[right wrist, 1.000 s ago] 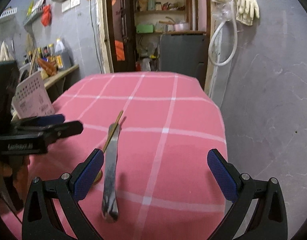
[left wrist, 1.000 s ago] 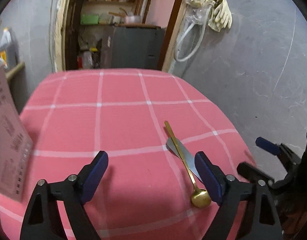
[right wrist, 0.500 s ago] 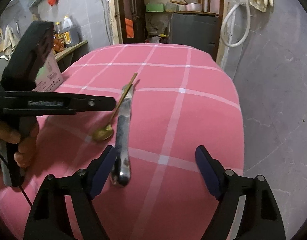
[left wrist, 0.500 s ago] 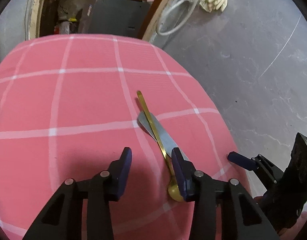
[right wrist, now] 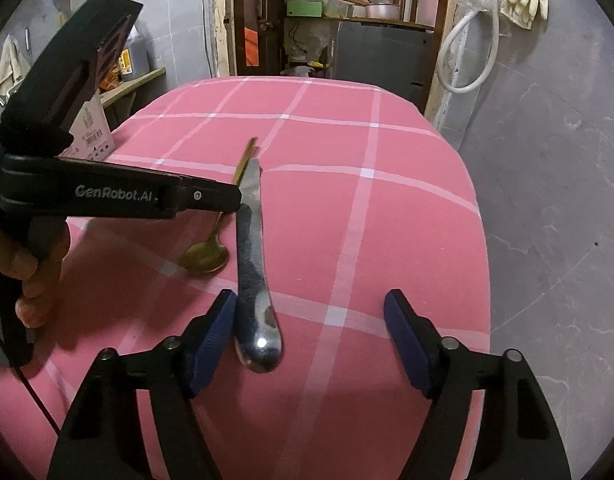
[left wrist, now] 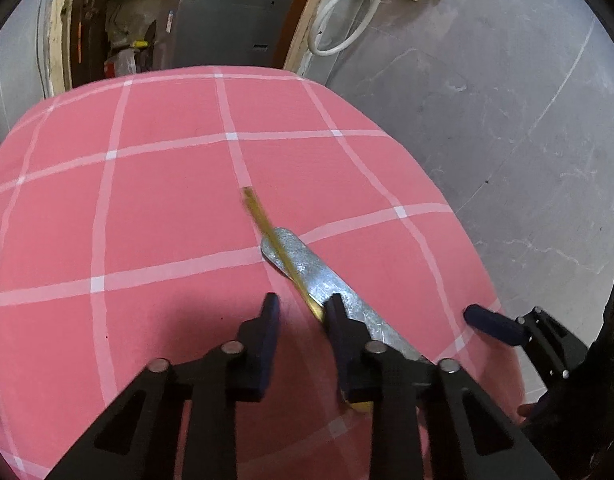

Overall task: Organize utensils
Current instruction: 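Grasp the gold spoon with the left gripper while the right gripper grasps the knife handle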

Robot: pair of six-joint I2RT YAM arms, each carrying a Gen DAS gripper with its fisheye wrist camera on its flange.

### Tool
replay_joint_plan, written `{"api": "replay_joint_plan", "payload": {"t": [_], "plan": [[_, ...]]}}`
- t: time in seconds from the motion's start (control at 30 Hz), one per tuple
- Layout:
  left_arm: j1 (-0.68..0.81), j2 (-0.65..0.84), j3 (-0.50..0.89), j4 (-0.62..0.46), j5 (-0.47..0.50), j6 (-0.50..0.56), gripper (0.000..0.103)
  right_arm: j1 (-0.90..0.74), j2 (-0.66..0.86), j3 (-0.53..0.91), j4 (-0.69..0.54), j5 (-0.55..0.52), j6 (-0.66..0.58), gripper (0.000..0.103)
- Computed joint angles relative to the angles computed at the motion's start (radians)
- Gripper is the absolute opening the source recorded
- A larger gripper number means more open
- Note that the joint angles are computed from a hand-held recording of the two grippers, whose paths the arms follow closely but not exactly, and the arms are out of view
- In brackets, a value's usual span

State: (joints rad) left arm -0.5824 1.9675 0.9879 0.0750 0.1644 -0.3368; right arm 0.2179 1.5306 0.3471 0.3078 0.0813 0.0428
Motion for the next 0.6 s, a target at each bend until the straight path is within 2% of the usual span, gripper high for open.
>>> {"api": "replay_joint_plan", "payload": {"t": [0.07,0.23,0.27,0.3,0.5,0.6], "plan": [[0.007,0.002,0.002,-0.008,0.012,0.002,0.013,0.013,-0.004,-0.005,0.003,0.008,0.011,0.060],[0.014,-0.002,0.016,-0.050,0.024,0.012,0.010,0.016,-0.011,-0.001,-0.012,0.013,0.049,0.047],[0.017,-0.006,0.012,-0.056,0.028,0.010,0.010,0.015,-0.017,-0.002,-0.017,0.014,0.058,0.042],[0.015,-0.005,0.014,-0.062,0.027,0.006,0.009,0.008,-0.023,-0.002,-0.027,0.004,0.063,0.029],[0.030,-0.059,-0.052,-0.089,0.035,-0.009,0.007,0.023,-0.050,-0.017,-0.071,-0.025,0.099,0.022],[0.038,-0.106,-0.104,-0.099,0.034,-0.024,0.007,0.011,-0.076,-0.018,-0.113,-0.077,0.126,0.022]]}}
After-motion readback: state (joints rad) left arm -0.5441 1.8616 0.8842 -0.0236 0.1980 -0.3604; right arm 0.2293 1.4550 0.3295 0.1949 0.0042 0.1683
